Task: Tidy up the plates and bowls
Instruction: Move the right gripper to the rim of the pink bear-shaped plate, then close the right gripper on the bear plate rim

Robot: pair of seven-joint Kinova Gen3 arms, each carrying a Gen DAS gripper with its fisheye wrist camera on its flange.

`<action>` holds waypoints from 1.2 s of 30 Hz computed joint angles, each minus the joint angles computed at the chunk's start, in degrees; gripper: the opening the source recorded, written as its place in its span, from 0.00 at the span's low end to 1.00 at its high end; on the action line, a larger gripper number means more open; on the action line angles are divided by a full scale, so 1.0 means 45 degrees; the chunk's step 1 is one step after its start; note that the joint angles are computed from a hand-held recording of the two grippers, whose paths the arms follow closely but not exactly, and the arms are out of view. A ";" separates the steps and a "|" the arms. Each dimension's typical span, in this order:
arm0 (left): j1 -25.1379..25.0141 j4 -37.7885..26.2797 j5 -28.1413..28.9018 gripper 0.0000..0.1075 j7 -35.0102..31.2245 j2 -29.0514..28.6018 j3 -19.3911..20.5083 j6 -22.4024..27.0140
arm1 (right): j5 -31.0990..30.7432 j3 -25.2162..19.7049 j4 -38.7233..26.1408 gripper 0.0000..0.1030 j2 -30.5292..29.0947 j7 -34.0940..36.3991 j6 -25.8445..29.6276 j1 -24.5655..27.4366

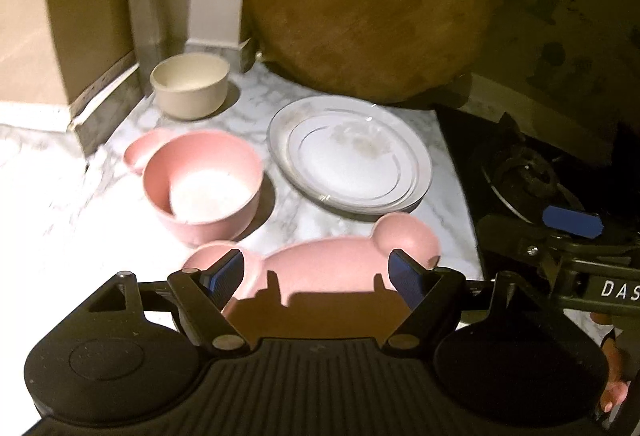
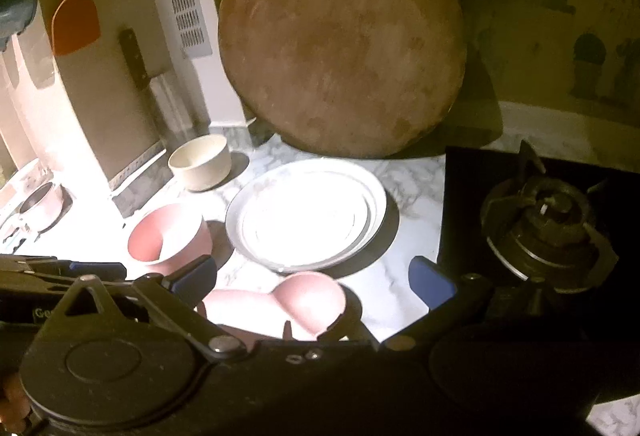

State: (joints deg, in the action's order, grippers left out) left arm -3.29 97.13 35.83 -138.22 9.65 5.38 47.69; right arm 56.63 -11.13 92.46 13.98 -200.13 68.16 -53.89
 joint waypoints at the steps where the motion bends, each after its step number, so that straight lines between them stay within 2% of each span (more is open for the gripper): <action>1: 0.0008 0.0002 -0.0153 0.74 0.0186 0.0054 -0.0067 0.0029 | -0.0081 -0.0020 0.0036 0.99 -0.0019 0.0051 -0.0136 0.0050; 6: -0.0049 0.0045 -0.0772 0.74 0.0860 0.0306 -0.0205 0.0031 | -0.0830 0.0018 0.0132 0.99 0.0004 0.0420 -0.0719 0.0402; 12: -0.0222 0.0353 -0.1369 0.74 0.1395 0.0542 -0.0262 -0.0196 | -0.1902 0.0156 0.0370 0.94 0.0174 0.0838 -0.1743 0.0860; 22: -0.0386 0.1074 -0.1764 0.73 0.1879 0.0726 -0.0157 -0.0986 | -0.3420 0.0543 0.0761 0.75 0.0506 0.1399 -0.3005 0.1155; 25: -0.0571 0.1086 -0.1543 0.72 0.1757 0.0758 -0.0090 -0.0841 | -0.3639 0.0617 0.0799 0.65 0.0528 0.1511 -0.3257 0.1168; 26: -0.0639 0.1073 -0.1453 0.67 0.1722 0.0776 -0.0086 -0.0758 | -0.3646 0.0649 0.0854 0.57 0.0516 0.1474 -0.3365 0.1150; 28: -0.0725 0.0994 -0.1332 0.56 0.1686 0.0833 -0.0081 -0.0542 | -0.3709 0.0701 0.0977 0.49 0.0466 0.1477 -0.3651 0.1210; 30: -0.0708 0.0985 -0.1356 0.50 0.1834 0.0824 -0.0123 -0.0501 | -0.3755 0.0737 0.0988 0.44 0.0463 0.1478 -0.3702 0.1207; 32: -0.0675 0.1018 -0.1412 0.35 0.1926 0.0785 -0.0144 -0.0575 | -0.3845 0.0760 0.0943 0.37 0.0487 0.1560 -0.3689 0.1235; 36: -0.0678 0.1024 -0.1503 0.27 0.2039 0.0787 -0.0176 -0.0594 | -0.3883 0.0781 0.0965 0.28 0.0455 0.1643 -0.3870 0.1258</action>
State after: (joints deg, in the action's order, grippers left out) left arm -6.34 101.73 29.07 -129.04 13.20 4.58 45.02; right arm 39.15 -7.62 96.80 16.03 -192.73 50.75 -48.23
